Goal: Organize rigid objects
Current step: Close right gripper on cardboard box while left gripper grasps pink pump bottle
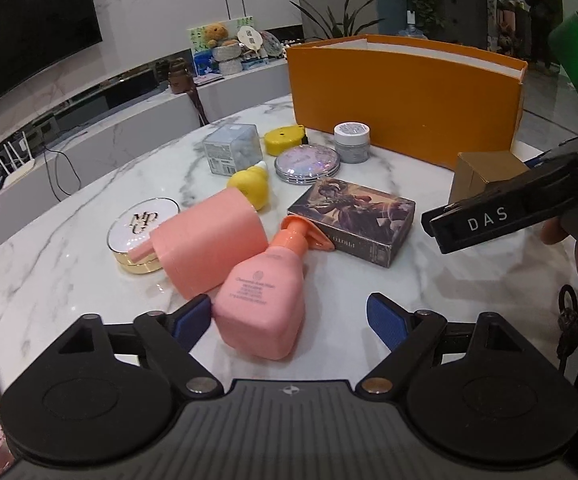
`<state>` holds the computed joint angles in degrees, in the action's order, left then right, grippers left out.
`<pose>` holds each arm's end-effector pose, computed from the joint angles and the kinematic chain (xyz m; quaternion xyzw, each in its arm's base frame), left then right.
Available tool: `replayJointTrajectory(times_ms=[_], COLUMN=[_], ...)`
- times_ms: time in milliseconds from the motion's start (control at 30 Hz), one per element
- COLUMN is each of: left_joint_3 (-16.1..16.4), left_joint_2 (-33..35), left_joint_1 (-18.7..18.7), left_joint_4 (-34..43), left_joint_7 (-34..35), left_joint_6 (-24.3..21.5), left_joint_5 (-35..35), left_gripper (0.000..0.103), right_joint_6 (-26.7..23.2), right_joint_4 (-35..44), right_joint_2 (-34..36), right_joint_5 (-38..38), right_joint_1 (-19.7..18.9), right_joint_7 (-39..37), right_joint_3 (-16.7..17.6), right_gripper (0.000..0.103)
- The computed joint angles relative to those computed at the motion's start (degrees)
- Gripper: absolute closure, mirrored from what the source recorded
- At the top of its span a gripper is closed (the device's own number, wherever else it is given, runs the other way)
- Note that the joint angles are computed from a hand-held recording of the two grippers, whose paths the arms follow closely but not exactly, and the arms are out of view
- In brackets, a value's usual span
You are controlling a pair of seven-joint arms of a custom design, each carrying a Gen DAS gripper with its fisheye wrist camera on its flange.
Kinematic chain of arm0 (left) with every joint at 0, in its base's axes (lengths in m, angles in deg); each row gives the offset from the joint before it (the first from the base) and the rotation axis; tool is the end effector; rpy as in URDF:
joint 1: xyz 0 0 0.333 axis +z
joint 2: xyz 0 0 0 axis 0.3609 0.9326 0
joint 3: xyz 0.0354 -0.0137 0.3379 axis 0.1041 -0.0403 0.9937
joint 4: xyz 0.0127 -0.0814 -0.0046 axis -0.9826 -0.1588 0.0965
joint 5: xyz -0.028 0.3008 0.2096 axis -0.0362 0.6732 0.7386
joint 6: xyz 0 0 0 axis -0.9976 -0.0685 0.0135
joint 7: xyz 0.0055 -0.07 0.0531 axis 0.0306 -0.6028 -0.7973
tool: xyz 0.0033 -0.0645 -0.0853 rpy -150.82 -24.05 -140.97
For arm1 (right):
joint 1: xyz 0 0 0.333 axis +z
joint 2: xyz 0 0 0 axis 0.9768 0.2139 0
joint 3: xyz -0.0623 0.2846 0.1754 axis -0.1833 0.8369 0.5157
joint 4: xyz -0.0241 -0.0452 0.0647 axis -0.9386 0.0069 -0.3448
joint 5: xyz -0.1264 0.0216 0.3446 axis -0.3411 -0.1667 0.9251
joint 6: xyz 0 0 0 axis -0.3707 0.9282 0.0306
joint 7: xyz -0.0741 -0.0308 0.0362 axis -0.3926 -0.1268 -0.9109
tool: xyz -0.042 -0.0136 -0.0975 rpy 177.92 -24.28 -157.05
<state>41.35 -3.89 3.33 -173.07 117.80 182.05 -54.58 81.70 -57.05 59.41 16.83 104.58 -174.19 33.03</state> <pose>0.4744 -0.2566 0.4581 -0.2956 0.8627 -0.3543 0.2072 0.4424 0.2947 0.4506 -0.4909 0.7924 -0.3247 0.1601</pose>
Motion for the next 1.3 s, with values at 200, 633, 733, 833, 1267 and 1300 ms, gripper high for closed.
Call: replayJointTrajectory(times_ms=[200,633,733,833,1267,1300], left_joint_3=[-0.5,-1.6,-1.4,-1.2,-1.5,-1.6], left_joint_2=[1.6,6.1,6.3,6.2,5.9,5.8], left_joint_1=[0.7,6.2,6.4,6.4,5.8,5.8], left_joint_4=[0.8,7.3,7.7,7.9,7.1,7.1], left_joint_7=[-1.2,-4.6,-4.7,-4.5,-4.0,-3.4], left_joint_6=[2.2,-10.7,-11.5,-12.2,-9.9,-9.9], left_joint_5=[2.7,3.0,2.4,1.9,1.4,0.9], left_gripper=[0.003,0.027,0.043,0.046,0.054,0.054], right_joint_6=[0.6,-0.6,-0.7,-0.7,5.8,6.1], right_joint_4=[-0.5,1.0,1.1,1.3,-1.7,-1.6], right_joint_2=[-0.5,1.6,1.8,2.0,0.2,0.2], right_joint_5=[-0.4,0.3,-0.4,-1.1,-2.5,-2.4], right_joint_1=[-0.1,0.3,0.7,0.9,-0.4,-0.5], right_joint_7=[0.6,-2.8,-2.8,-2.9,-0.6,-0.8], right_joint_3=[0.0,-0.3,-0.4,-0.5,-1.0,-0.9], right_gripper=[0.003,0.022,0.023,0.025,0.044,0.044])
